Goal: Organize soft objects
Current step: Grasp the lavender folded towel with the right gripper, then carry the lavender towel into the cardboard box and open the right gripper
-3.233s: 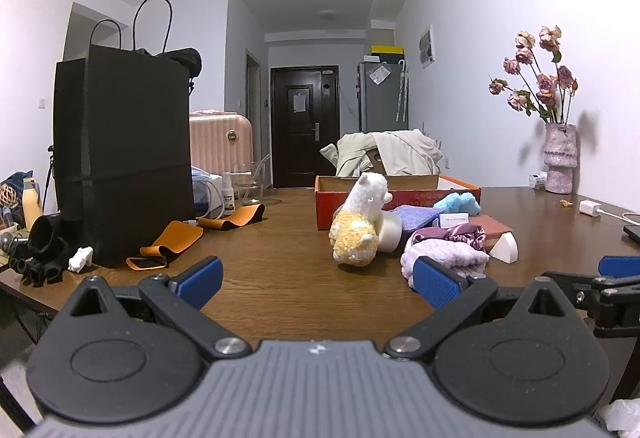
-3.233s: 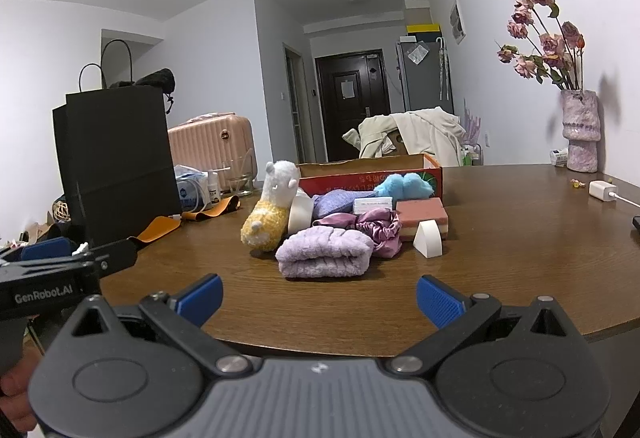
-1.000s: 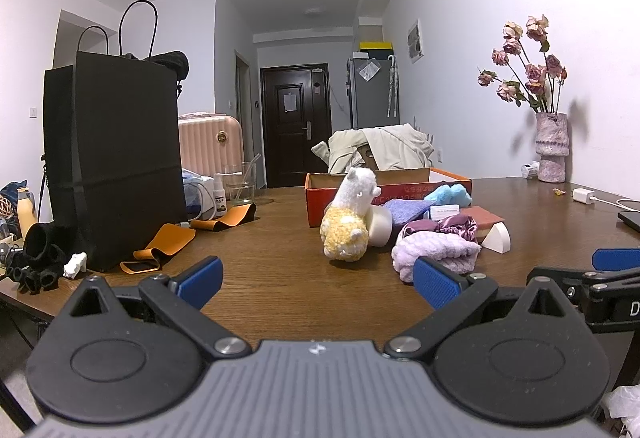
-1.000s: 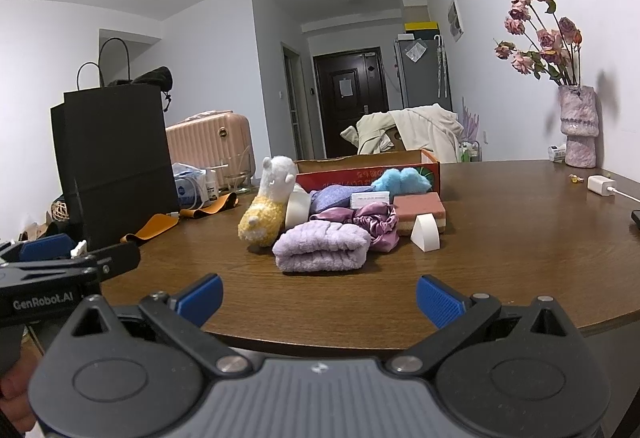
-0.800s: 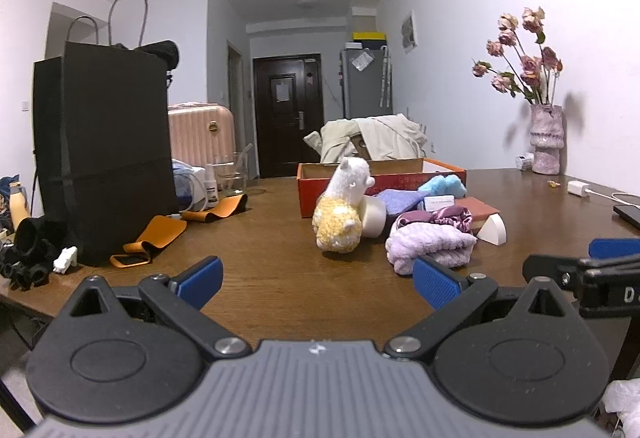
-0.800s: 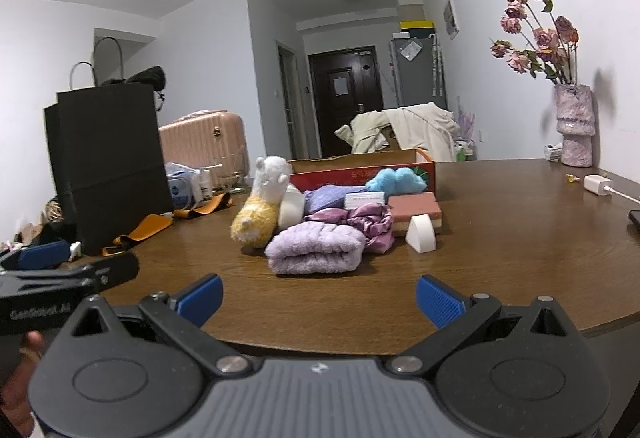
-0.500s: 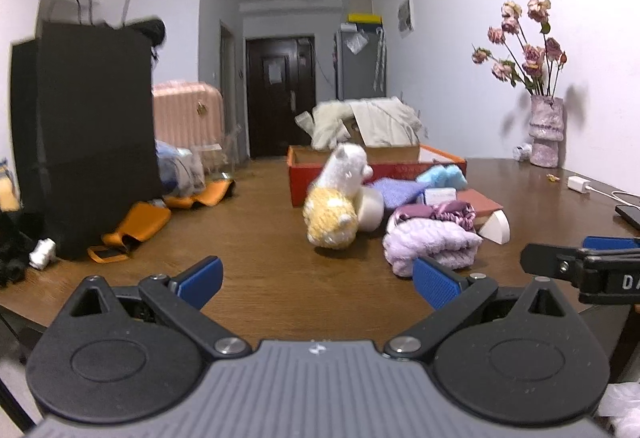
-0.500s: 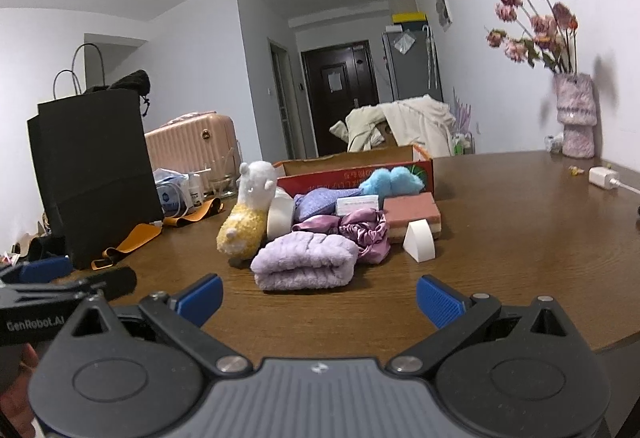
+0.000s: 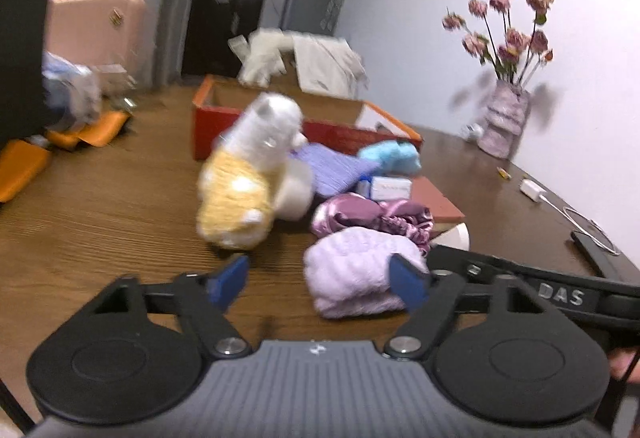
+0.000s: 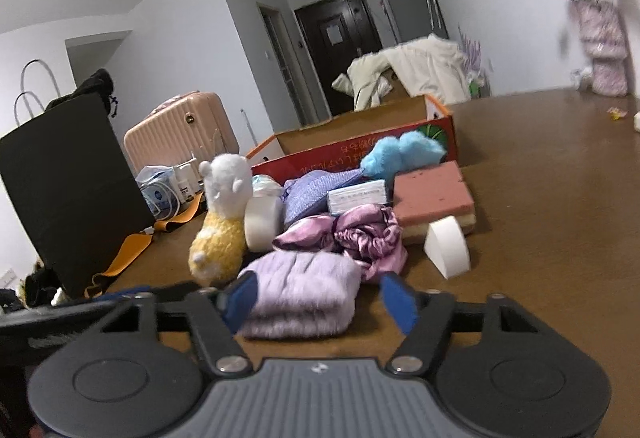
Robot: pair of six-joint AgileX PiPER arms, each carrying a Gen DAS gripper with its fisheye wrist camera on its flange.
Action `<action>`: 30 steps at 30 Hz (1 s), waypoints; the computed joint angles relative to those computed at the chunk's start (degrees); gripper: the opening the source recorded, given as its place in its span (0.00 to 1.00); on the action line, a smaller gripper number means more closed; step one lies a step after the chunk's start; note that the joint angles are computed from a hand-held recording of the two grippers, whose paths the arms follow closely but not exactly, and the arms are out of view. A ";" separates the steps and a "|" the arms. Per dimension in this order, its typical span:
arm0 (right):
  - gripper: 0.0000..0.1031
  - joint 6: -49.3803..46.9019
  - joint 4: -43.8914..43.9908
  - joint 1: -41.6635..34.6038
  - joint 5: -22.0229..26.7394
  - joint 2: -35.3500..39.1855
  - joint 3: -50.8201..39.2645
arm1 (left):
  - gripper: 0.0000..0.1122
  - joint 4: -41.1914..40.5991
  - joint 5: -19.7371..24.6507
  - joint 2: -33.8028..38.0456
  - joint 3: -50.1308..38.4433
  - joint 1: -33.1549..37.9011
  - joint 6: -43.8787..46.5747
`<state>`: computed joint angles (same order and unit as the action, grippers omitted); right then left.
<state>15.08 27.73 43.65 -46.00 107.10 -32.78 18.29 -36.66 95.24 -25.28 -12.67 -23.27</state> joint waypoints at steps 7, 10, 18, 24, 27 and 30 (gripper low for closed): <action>0.45 15.71 -20.16 -10.16 7.55 4.02 -6.42 | 0.47 25.94 6.45 7.48 -11.83 4.58 -26.20; 0.42 21.41 -26.29 -11.85 8.58 4.82 -7.18 | 0.39 37.98 5.67 9.02 -14.50 6.99 -38.30; 0.16 20.05 -27.21 -11.32 8.58 1.79 -5.66 | 0.24 46.78 3.66 6.44 -14.79 8.67 -46.49; 0.16 19.74 -31.42 -15.14 9.10 -6.88 -5.28 | 0.23 55.40 1.43 0.21 -19.50 9.56 -57.13; 0.16 26.99 -44.09 -21.18 14.69 -9.13 -12.26 | 0.23 65.96 0.72 2.70 -30.81 9.59 -70.62; 0.16 38.32 -61.10 -27.12 19.88 -6.90 -24.47 | 0.23 77.41 1.07 9.76 -47.76 8.07 -85.99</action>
<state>53.40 -33.37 16.54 -26.13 100.20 -57.25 95.70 -35.59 105.00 -73.04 -4.60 -109.26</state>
